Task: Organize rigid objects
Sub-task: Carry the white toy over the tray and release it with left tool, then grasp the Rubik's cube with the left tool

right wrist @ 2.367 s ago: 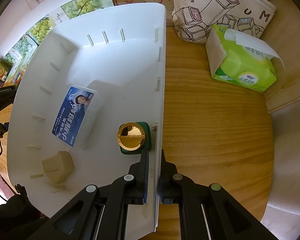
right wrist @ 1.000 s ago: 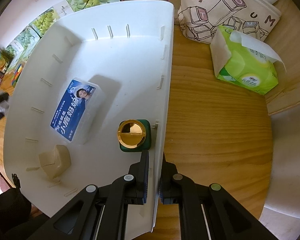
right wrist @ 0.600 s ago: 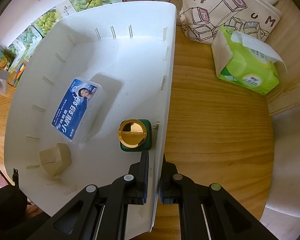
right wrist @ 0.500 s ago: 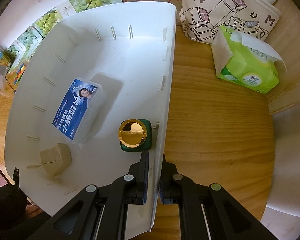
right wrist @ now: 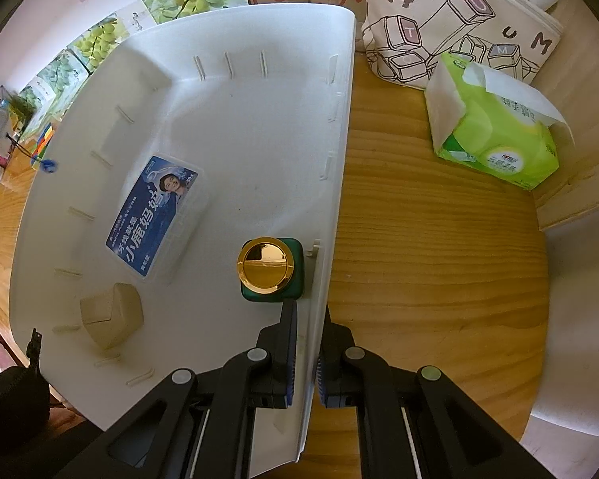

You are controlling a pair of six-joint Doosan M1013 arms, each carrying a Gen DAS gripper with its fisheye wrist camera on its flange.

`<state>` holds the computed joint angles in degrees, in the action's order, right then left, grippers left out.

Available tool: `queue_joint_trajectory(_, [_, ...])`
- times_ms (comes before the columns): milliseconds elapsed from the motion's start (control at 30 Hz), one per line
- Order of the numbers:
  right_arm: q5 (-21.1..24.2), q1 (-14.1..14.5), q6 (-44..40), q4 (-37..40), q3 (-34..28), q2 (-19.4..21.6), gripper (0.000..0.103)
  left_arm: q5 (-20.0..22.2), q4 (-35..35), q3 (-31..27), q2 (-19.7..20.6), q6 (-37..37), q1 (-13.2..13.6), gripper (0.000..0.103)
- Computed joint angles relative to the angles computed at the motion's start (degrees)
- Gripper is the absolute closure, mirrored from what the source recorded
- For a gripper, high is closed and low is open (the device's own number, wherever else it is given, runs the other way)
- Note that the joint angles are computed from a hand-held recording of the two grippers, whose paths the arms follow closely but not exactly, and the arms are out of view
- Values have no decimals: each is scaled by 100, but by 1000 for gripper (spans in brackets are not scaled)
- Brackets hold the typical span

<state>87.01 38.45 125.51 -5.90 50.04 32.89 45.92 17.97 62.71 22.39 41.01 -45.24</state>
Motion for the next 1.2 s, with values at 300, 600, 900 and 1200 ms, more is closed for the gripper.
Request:
queue_joint_trajectory(300, [-2, -4, -11, 10, 16, -24, 93, 455, -647, -339, 215, 1152, -119, 43])
queue_joint_trajectory(600, [20, 7, -16, -15, 10, -19, 93, 979, -1032, -619, 393, 1643, -116, 42])
queue_joint_trajectory(900, [112, 40, -7, -57, -99, 51, 93, 882, -993, -552, 348, 1667, -126, 22])
queue_joint_trajectory(1200, [239, 59, -103, -73, -234, 143, 93, 1009, -659, -448, 303, 768, 5, 22])
